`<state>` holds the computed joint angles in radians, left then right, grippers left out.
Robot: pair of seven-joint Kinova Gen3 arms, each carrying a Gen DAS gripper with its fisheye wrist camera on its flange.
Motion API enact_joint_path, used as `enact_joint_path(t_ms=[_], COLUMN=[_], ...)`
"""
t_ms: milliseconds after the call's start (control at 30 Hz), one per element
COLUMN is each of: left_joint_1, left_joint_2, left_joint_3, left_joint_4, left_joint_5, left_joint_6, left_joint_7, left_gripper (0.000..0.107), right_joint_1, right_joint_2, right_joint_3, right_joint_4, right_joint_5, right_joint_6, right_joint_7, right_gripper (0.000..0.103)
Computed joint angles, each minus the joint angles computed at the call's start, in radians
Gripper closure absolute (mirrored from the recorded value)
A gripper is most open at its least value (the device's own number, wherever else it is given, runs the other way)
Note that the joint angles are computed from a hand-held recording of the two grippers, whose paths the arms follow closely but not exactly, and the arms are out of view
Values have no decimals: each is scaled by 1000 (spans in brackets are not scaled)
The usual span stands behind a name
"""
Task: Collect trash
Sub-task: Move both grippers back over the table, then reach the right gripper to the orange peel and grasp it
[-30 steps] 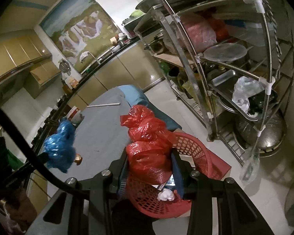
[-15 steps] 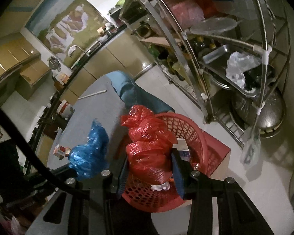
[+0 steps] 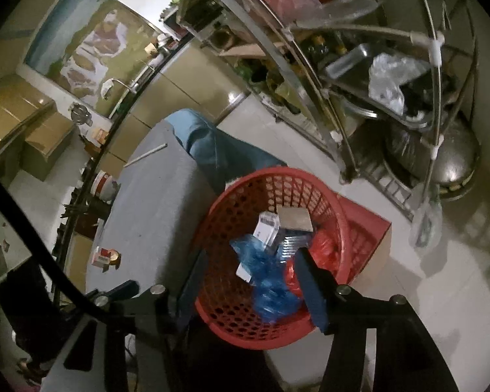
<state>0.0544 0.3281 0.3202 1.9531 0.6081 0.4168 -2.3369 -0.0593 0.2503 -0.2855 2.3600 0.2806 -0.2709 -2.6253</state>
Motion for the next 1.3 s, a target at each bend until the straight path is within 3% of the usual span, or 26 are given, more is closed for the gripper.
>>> enact_joint_path(t_ms=[133,267,667,967,1133,1300], left_joint_1=[-45,-127,-200,-286,-333,-371], left_joint_2=[-46,-120,-302,-307,-288,-266], left_joint_3=[-3,-8,-256,-408,-420,-423], left_joint_4=[58,153,354,399,393,363], left_joint_5=[42,156,415,543,584,543], left_joint_6=[-32,-68,-140,-136,-141,-124], left_joint_7=[-29,-121,-327,-463,-486,-444], left_gripper=[47,46,41,41,41,41], right_joint_1=[-34,-33,-90,-150,-203,-229], right_joint_2=[-3,19,79,129,167,207], right_joint_3=[14,-25,-120,-164,-167,-176], right_joint_4=[-11,-53,-207,-330,-419,-492], right_joint_5=[-22,2,-60,-141,-173,-212], right_joint_6=[-2,34,155,242,305,354], right_joint_7=[22,18,141,276,363,444], right_gripper=[43,43,43,43,43,43])
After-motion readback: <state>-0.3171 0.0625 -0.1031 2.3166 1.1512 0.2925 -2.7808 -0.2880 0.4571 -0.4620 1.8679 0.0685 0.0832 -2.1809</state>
